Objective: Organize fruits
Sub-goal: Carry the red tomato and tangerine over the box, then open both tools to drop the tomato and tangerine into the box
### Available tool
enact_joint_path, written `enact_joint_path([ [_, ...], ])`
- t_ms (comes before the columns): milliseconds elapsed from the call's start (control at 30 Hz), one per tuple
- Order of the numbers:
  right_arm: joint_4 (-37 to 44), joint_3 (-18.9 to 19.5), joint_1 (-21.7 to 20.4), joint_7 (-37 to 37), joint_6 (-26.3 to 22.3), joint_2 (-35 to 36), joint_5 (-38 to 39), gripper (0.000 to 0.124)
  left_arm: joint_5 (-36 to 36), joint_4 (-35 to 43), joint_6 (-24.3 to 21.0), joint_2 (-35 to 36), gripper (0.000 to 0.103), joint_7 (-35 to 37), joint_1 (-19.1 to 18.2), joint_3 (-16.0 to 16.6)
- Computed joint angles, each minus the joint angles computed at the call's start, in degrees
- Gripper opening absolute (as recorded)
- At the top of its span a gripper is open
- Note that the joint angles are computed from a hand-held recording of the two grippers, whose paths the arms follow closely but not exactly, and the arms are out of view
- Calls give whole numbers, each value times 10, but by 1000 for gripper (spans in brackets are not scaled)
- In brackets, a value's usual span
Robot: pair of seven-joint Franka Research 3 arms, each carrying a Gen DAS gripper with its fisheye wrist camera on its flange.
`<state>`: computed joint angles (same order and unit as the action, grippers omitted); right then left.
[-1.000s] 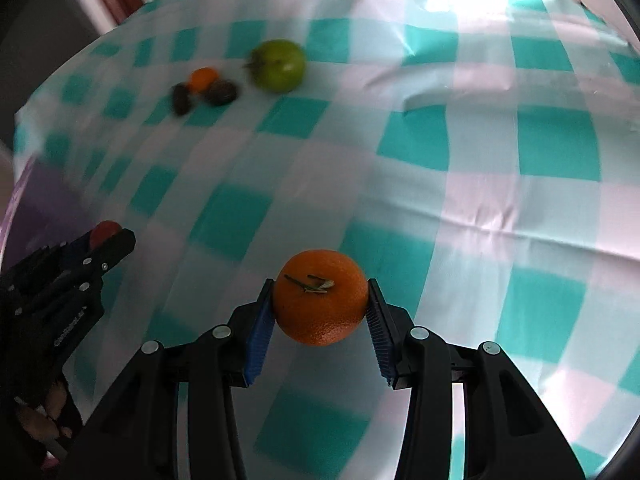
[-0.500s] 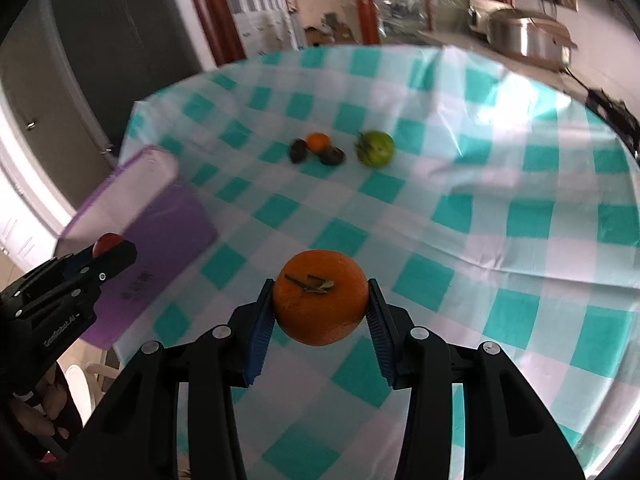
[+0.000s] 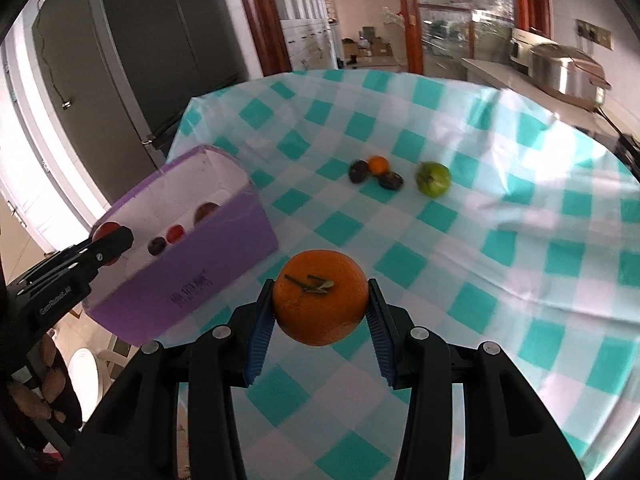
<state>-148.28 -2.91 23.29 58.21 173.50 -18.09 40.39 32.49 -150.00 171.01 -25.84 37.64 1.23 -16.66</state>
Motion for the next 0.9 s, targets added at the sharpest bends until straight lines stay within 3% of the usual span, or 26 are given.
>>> enact_joint_path([
  [133,78,-7,41,-29,-8,59,44,43,-5,5,15,16,30,35,15,44],
  [333,208,49,29,-46,-59,168,44,43,-78,19,13,61,30,127,4,128],
  [433,284,76,17,-29,-95,236,7,43,-162,40,-4,98,30,219,-34,194],
  [567,363,97,8,29,-146,308,-70,43,-273,79,-57,141,30,348,-71,244],
  [700,454,95,23,95,-242,384,-183,43,-349,138,-140,196,30,448,-69,253],
  [833,545,85,50,138,-345,450,-290,43,-399,224,-219,263,30,542,-45,237],
  [900,586,86,55,142,-389,477,-317,43,-401,263,-235,293,30,574,-31,222],
])
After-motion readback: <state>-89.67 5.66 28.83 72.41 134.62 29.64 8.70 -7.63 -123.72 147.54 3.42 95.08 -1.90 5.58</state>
